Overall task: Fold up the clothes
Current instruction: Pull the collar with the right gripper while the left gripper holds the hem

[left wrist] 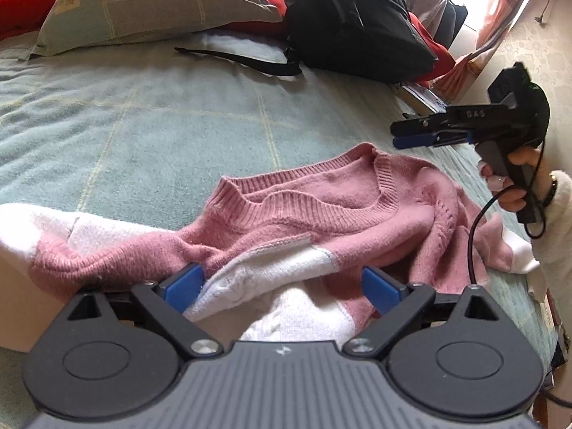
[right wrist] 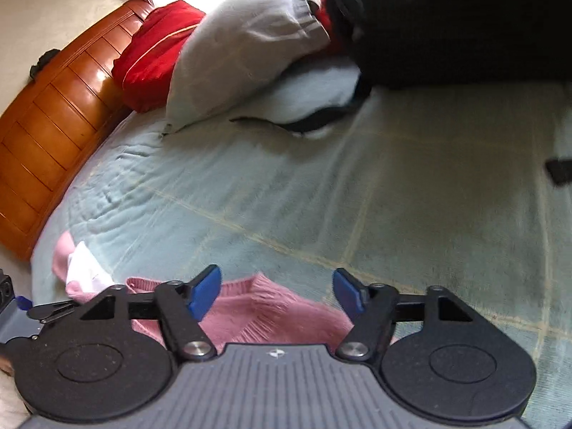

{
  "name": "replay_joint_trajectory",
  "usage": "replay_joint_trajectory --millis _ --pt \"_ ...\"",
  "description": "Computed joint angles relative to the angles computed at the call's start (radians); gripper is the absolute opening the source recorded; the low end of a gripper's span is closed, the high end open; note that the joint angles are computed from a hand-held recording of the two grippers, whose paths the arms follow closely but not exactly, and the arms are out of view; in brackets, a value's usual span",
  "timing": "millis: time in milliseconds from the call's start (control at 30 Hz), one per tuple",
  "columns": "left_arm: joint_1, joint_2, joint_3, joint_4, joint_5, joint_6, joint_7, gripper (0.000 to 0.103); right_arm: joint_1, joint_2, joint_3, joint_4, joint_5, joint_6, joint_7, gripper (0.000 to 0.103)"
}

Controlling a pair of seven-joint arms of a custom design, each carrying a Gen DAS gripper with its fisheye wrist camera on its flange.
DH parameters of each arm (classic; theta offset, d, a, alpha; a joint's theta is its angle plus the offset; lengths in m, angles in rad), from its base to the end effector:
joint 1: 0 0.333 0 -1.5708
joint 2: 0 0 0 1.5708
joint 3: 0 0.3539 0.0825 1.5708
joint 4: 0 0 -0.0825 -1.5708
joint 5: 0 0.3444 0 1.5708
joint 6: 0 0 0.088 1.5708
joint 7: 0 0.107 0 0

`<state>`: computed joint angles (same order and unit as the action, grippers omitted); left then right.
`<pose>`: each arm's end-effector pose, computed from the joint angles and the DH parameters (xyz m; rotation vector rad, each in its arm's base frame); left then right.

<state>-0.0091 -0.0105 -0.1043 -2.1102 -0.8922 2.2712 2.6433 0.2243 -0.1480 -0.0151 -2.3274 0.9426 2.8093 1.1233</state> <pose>0.5218 -0.0793 0.5028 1.2812 -2.5703 1.1051 0.4796 0.0616 0.5149 -1.5276 1.7796 -0.1192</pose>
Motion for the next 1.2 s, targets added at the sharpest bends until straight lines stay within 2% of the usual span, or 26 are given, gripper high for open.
replay_joint_trajectory --millis 167,333,433,567,700,800,867,1033,1133,1200 --pt "0.001 0.005 -0.002 0.004 -0.003 -0.006 -0.008 0.098 -0.004 0.038 -0.015 0.031 0.075 -0.070 -0.075 0.072" --pt "0.004 0.006 -0.001 0.003 -0.012 -0.009 -0.005 0.098 -0.018 0.069 0.011 0.052 0.012 -0.117 -0.052 0.072" --pt "0.005 -0.005 0.000 -0.005 -0.026 -0.003 -0.002 0.098 -0.021 0.055 0.010 0.042 0.031 -0.135 -0.079 0.072" --pt "-0.001 -0.033 0.004 -0.017 -0.014 0.013 -0.014 0.098 -0.026 0.053 0.025 0.040 -0.084 -0.117 -0.039 0.068" --pt "-0.008 -0.086 0.023 -0.042 -0.011 0.009 -0.024 0.098 -0.028 0.079 0.033 0.065 -0.205 -0.091 0.029 0.068" --pt "-0.010 -0.131 0.047 -0.066 -0.001 -0.020 -0.028 0.098 -0.022 0.091 0.035 0.090 -0.220 -0.099 0.029 0.068" --pt "-0.015 -0.166 0.056 -0.093 0.026 -0.021 -0.044 0.098 -0.010 0.098 0.036 0.118 -0.175 -0.118 -0.019 0.068" --pt "-0.048 -0.240 0.069 -0.169 0.087 0.034 -0.055 0.098 0.004 0.167 0.046 0.248 0.028 -0.261 -0.201 0.068" --pt "-0.073 -0.276 0.082 -0.212 0.106 0.075 -0.058 0.098 -0.007 0.254 0.065 0.362 0.059 -0.392 -0.256 0.068" --pt "-0.087 -0.288 0.104 -0.225 0.104 0.070 -0.059 0.098 -0.021 0.321 0.075 0.445 0.044 -0.472 -0.255 0.068"
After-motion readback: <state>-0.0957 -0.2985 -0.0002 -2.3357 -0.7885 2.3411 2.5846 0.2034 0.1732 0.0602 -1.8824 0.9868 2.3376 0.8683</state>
